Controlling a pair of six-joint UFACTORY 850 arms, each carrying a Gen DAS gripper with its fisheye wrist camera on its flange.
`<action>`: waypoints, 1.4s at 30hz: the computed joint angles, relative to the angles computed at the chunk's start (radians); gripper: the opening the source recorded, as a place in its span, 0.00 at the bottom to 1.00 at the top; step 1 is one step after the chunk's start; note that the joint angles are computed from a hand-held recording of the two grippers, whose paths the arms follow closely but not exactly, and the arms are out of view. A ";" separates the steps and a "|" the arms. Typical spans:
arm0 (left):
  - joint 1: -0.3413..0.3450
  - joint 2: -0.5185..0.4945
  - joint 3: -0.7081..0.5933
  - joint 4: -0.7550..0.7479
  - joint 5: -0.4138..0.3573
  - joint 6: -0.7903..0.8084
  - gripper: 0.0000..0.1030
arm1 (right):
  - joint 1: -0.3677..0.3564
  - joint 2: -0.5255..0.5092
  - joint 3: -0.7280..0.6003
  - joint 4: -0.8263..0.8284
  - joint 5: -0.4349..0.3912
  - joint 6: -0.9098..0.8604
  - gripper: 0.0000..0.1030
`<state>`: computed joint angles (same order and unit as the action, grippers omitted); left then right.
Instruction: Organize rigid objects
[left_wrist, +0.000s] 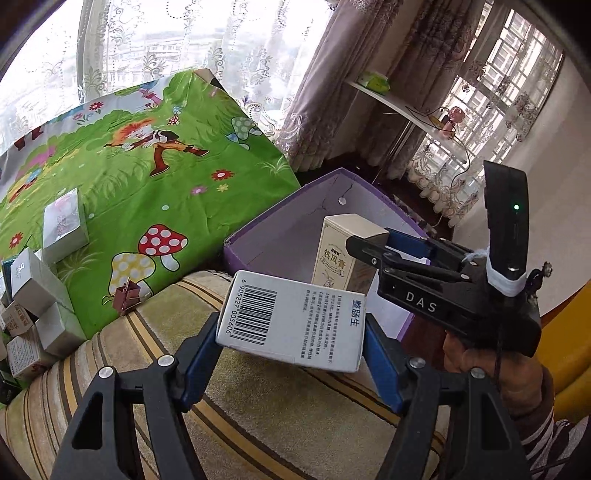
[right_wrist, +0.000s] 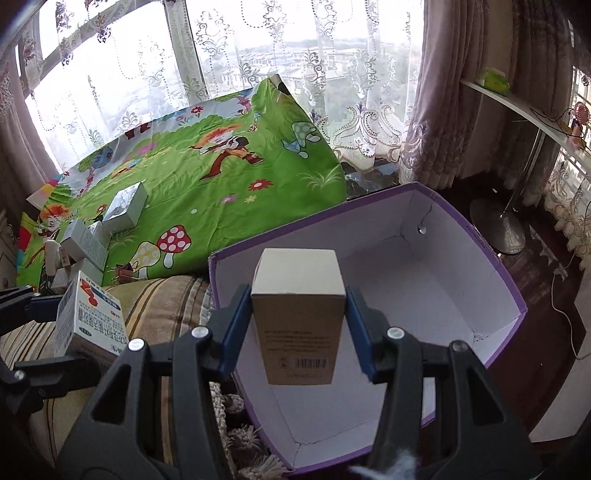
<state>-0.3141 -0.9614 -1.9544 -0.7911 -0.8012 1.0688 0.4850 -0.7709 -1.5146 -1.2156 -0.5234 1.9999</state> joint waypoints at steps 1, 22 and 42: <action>-0.005 -0.007 -0.011 0.010 -0.007 -0.009 0.72 | -0.001 0.003 0.008 0.001 0.001 0.006 0.53; 0.013 0.126 0.178 -0.327 0.118 0.425 0.82 | 0.001 0.020 0.021 -0.009 0.016 0.030 0.64; 0.149 0.063 0.061 -0.409 0.293 0.258 0.82 | 0.031 -0.018 -0.117 -0.127 0.045 0.016 0.78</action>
